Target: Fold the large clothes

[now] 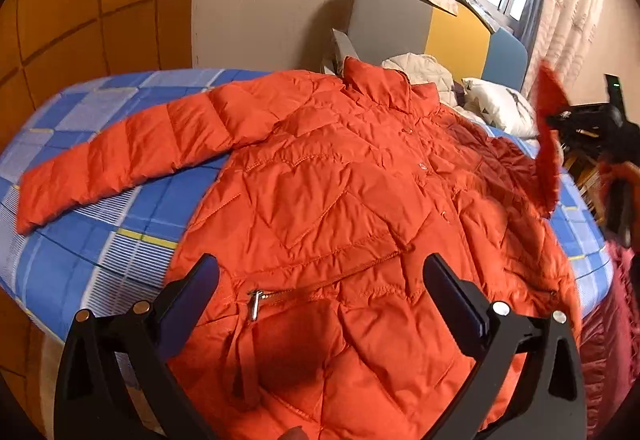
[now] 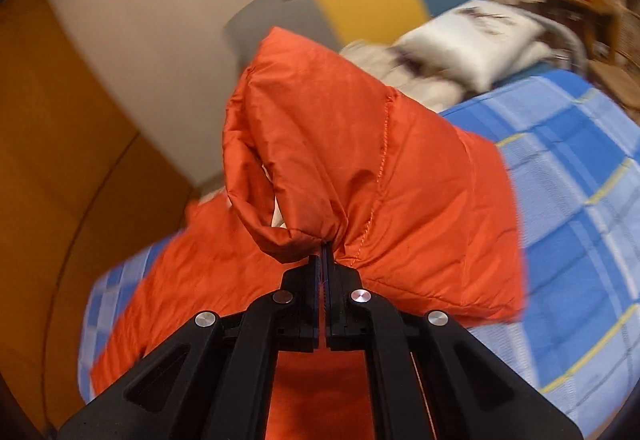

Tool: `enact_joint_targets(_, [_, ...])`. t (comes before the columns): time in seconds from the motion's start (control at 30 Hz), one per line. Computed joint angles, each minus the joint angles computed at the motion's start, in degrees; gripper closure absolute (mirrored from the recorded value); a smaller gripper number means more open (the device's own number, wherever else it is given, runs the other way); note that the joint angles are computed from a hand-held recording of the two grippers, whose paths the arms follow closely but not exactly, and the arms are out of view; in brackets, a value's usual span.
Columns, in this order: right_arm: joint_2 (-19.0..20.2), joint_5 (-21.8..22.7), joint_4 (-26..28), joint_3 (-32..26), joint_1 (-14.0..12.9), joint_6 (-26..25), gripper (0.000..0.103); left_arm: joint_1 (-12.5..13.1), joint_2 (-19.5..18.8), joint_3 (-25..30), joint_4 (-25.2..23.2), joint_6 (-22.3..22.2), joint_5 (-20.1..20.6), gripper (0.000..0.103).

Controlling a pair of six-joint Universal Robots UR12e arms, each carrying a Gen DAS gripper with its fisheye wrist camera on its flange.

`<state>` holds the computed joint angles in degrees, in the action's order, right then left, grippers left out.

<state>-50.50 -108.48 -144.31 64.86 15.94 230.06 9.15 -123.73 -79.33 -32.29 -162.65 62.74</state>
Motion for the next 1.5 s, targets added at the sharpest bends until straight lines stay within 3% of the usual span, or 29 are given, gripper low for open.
enact_joint_targets(0.17, [5.81,4.98,3.97,-8.14,0.98,-3.64,0.102,-0.17,-1.72,3.48,-4.98,2.0,-2.29,0.002])
enact_joint_targets(0.3, [9.16,8.06,6.59,-12.51,1.0,-5.77,0.102,-1.06,-2.96,5.84,-4.15,2.35,-0.82,0.002])
enact_joint_targets(0.43, [11.51,11.26,6.86,-15.02,0.68,-7.92,0.102,-1.84,-5.76,11.3,-8.03,1.91,-2.76,0.002])
enact_joint_targets(0.5, [11.76,12.48,7.1,-15.14,0.61,-8.38,0.096,-2.32,-7.33,14.43,-10.34,1.65,-4.08,0.002])
enact_joint_targets(0.53, [11.6,12.51,6.96,-14.68,0.44,-8.69,0.09,-2.51,-7.96,15.64,-11.11,1.37,-4.65,0.003])
enact_joint_targets(0.6, [11.25,13.9,5.19,-13.48,0.31,-8.34,0.059,-3.17,-10.06,19.7,-14.35,1.77,-6.29,0.007])
enact_joint_targets(0.63, [10.66,13.22,3.57,-12.24,0.42,-7.94,0.021,-3.43,-10.75,20.86,-14.99,1.74,-6.28,0.007])
enact_joint_targets(0.67, [10.12,12.29,2.11,-11.16,0.64,-8.36,0.01,-3.84,-12.09,23.21,-16.88,1.59,-6.94,0.008])
enact_joint_targets(0.77, [8.48,13.59,-1.25,-7.99,0.44,-7.52,0.01,-4.96,-16.21,30.49,-23.95,0.0,-8.41,0.015])
enact_joint_targets(0.87, [5.0,13.45,-7.76,-1.35,0.33,-3.97,0.01,-6.24,-20.14,37.39,-29.86,-1.09,-8.59,0.022])
enact_joint_targets(1.13, [-1.64,10.5,-18.2,12.29,-0.55,9.15,0.01,-9.22,-30.21,53.98,-41.82,-3.46,-8.74,0.023])
enact_joint_targets(1.23, [-2.63,10.16,-21.41,15.43,-1.3,15.05,0.01,-9.95,-33.06,58.74,-44.11,-4.15,-8.0,0.033])
enact_joint_targets(1.3, [-2.73,10.04,-23.01,16.67,-1.61,18.19,0.01,-10.23,-34.73,61.52,-45.19,-5.04,-8.14,0.05])
enact_joint_targets(1.37, [-2.63,9.63,-24.08,17.28,-1.85,20.3,0.01,-10.15,-36.12,64.2,-47.61,-5.05,-9.81,0.085])
enact_joint_targets(1.43, [-2.42,9.41,-25.13,17.56,-2.04,21.61,0.01,-9.89,-34.68,61.38,-45.27,-5.23,-11.15,0.096])
enact_joint_targets(1.5, [-2.09,8.46,-25.86,17.29,-2.12,22.05,0.01,-9.37,-32.25,57.1,-41.44,-4.79,-12.44,0.098])
